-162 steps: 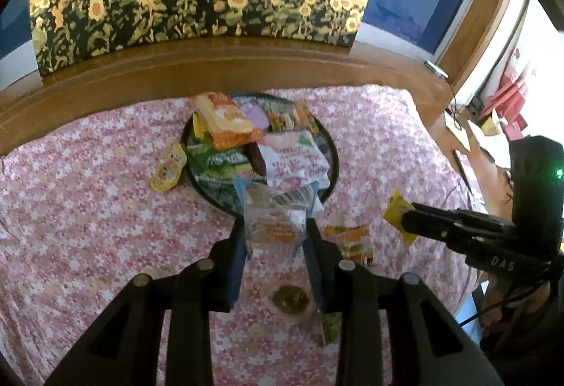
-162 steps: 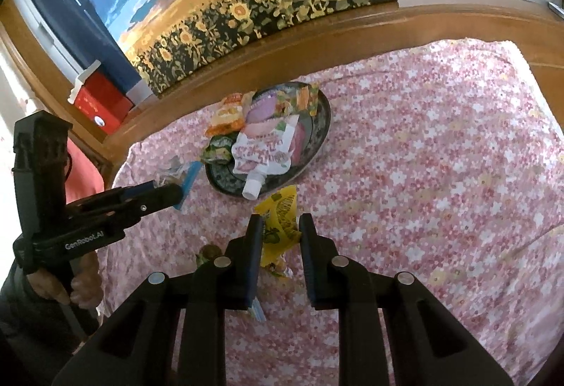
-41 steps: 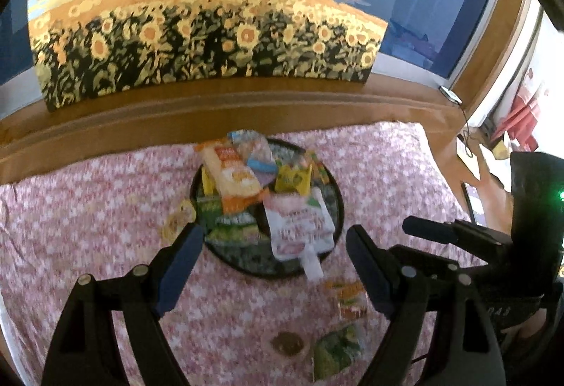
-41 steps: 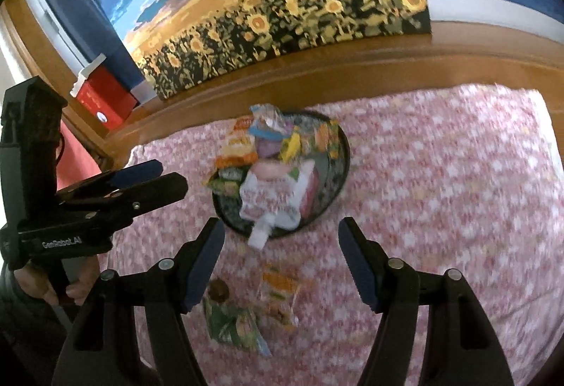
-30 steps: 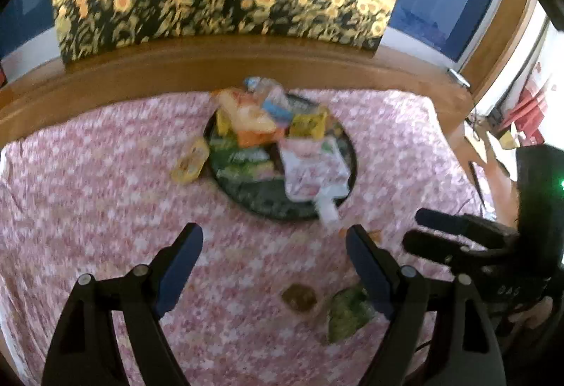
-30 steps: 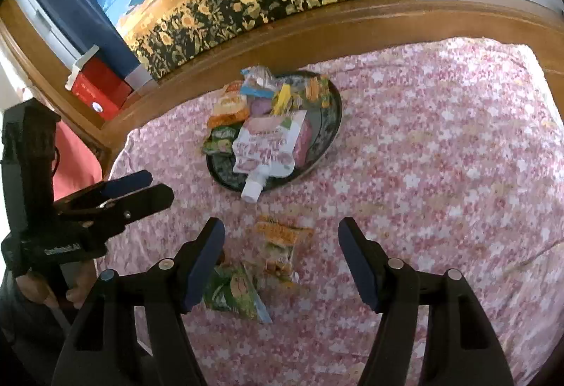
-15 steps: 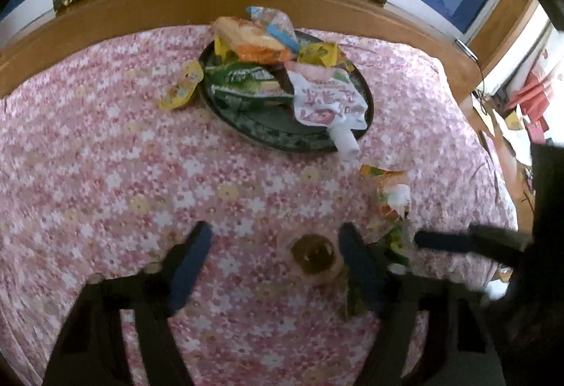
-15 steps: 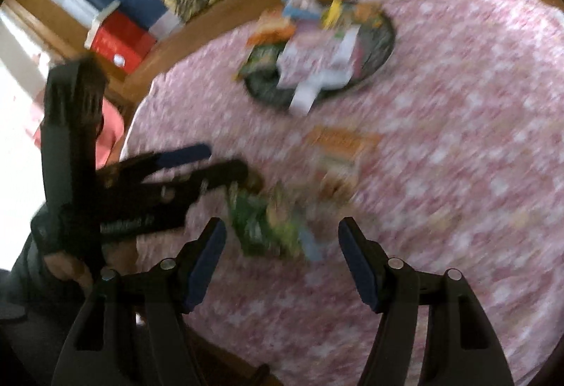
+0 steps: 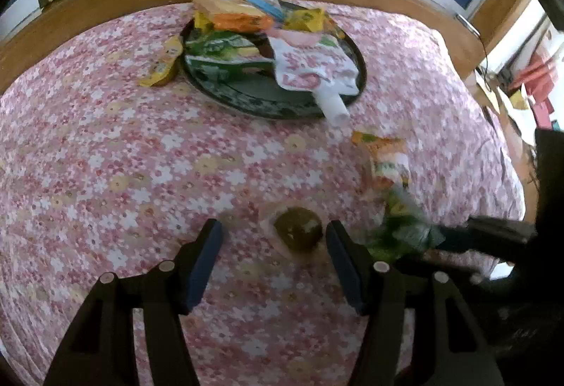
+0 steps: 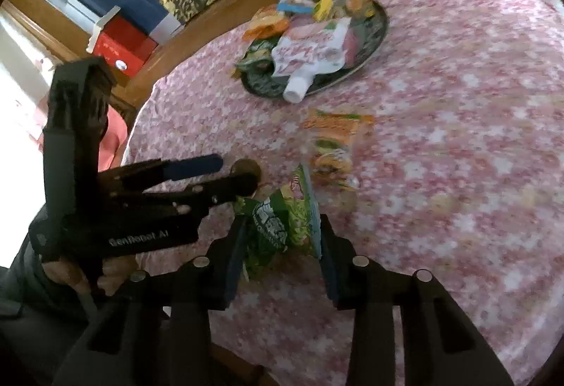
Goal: Organize snacks
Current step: 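Grasp the brown jelly cup with the left gripper while the right gripper grasps the green chip bag, then carry the jelly cup toward the plate with the left gripper while the right gripper carries the green bag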
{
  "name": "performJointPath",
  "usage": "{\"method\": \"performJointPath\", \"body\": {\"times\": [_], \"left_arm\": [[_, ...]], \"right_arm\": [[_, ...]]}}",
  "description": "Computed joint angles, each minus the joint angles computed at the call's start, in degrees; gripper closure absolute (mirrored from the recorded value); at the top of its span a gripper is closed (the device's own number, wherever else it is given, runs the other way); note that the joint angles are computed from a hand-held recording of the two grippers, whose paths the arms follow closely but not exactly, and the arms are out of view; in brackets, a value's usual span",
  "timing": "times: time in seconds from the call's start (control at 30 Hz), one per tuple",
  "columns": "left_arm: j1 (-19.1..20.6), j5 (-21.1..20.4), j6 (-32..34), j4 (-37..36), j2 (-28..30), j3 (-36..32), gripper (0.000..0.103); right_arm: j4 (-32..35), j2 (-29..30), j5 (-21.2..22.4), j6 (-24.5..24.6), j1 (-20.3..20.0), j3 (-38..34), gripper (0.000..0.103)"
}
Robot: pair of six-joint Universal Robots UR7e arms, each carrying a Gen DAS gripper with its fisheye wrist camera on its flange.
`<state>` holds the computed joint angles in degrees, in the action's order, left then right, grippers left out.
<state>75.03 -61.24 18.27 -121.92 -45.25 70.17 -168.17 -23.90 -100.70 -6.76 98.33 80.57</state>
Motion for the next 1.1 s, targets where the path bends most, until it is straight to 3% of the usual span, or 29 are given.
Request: {"method": "performJointPath", "body": {"times": [0.03, 0.07, 0.1, 0.17, 0.4, 0.7, 1.1], "left_arm": [[-0.19, 0.48, 0.78, -1.37, -0.39, 1.19, 0.042], [-0.28, 0.38, 1.79, -3.01, -0.79, 2.4, 0.058], [-0.26, -0.21, 2.39, -3.74, -1.13, 3.15, 0.067], [-0.17, -1.59, 2.27, -4.37, -1.8, 4.27, 0.076], [-0.01, -5.09, 3.43, -7.93, -3.02, 4.92, 0.079], [0.33, -5.14, 2.83, -8.94, 0.75, -3.14, 0.078], [-0.35, -3.44, 4.49, -4.47, 7.09, -12.23, 0.077]], "right_arm": [[-0.8, -0.41, 0.28, 0.34, -0.13, 0.53, 0.065], [-1.77, -0.92, 0.62, 0.6, -0.34, 1.22, 0.065], [-2.87, -1.4, 0.74, 0.79, -0.47, 1.9, 0.065], [-3.93, -1.97, 0.67, 0.92, -0.58, 2.53, 0.065], [-4.88, -2.86, 0.4, -0.12, -0.39, 3.02, 0.065], [-4.73, -3.22, 1.07, -2.07, -0.38, 1.46, 0.065], [1.72, 1.17, 1.52, -3.72, -0.6, -10.81, 0.065]]}}
